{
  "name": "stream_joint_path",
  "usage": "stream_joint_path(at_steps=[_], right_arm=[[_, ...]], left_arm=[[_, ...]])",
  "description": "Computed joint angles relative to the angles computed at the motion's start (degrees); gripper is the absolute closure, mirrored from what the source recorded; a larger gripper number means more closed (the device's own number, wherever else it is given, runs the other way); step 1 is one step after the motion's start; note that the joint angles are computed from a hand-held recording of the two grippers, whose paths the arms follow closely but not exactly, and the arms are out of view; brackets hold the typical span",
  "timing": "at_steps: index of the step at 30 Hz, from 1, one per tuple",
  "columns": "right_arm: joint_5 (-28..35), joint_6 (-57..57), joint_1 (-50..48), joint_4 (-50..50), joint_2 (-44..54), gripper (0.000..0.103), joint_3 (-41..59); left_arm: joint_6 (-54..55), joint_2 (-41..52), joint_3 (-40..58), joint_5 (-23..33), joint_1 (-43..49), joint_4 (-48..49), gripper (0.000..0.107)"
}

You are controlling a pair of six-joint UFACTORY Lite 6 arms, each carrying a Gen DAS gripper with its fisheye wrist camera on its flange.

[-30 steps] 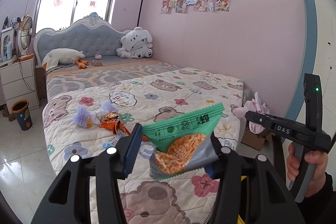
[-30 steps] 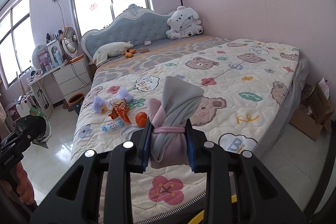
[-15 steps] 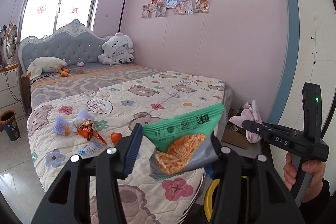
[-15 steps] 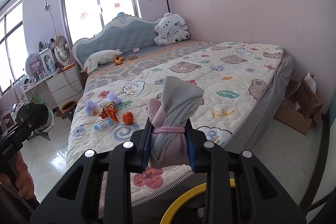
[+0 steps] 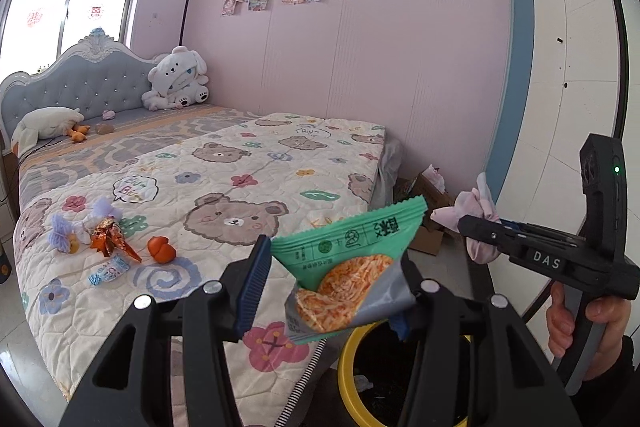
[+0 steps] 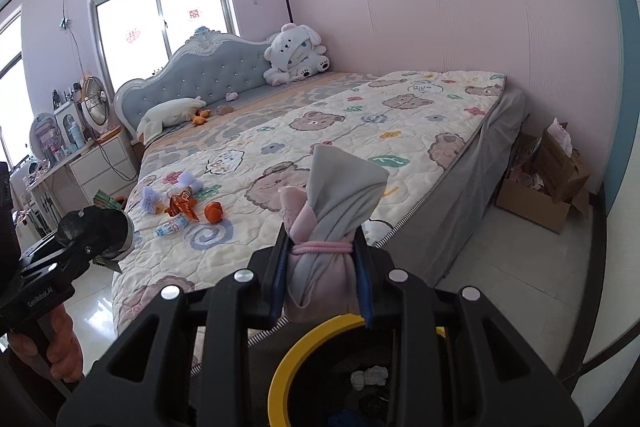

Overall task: Collect trash
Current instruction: 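Carry the green wrapper with the left tool while the right tool carries the pink bundle over the bin, then open the left tool and right tool to drop both items into the bin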

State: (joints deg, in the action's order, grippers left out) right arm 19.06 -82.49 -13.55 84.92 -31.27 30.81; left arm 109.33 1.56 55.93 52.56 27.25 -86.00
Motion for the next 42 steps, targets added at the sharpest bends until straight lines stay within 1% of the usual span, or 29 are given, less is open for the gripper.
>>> stream_joint_path(at_steps=[5,11,17,25,33,37,42], right_arm=[[4.1,1.3,-6.1,-3.3,-2.3,0.075,-2.6],[8.8,-0.5,-12.2,-3.7,-2.5,0.075,-5.9],[13.0,-5.9,-17.9,-1.2,0.0,0.075,-8.7],[17.7,-12.6,-24.5,1.5,3.8,0.075,-10.8],[21.3,-17.6,-29.9,2.5,8.9,0.075,-11.0],[21.4,-19.6,-30.7,3.1,11.2,0.075,-10.8],[21.5,-19.7,-31.0,3.2,11.4,0.074,-10.8]], left_arm=[[0.6,0.0,-1.8,-2.7,-4.0,0.2,0.059],[2.8,0.2,-4.1,-5.5,-8.1,-1.3,0.059],[4.4,1.0,-5.8,-8.5,-11.6,-2.4,0.059],[7.9,2.2,-8.2,-14.3,-17.6,-5.5,0.059],[6.0,5.4,-8.0,-17.0,-21.9,-4.3,0.059],[3.5,7.1,-7.2,-17.5,-22.8,-2.1,0.058],[0.9,8.0,-6.5,-17.4,-23.3,-0.1,0.058]])
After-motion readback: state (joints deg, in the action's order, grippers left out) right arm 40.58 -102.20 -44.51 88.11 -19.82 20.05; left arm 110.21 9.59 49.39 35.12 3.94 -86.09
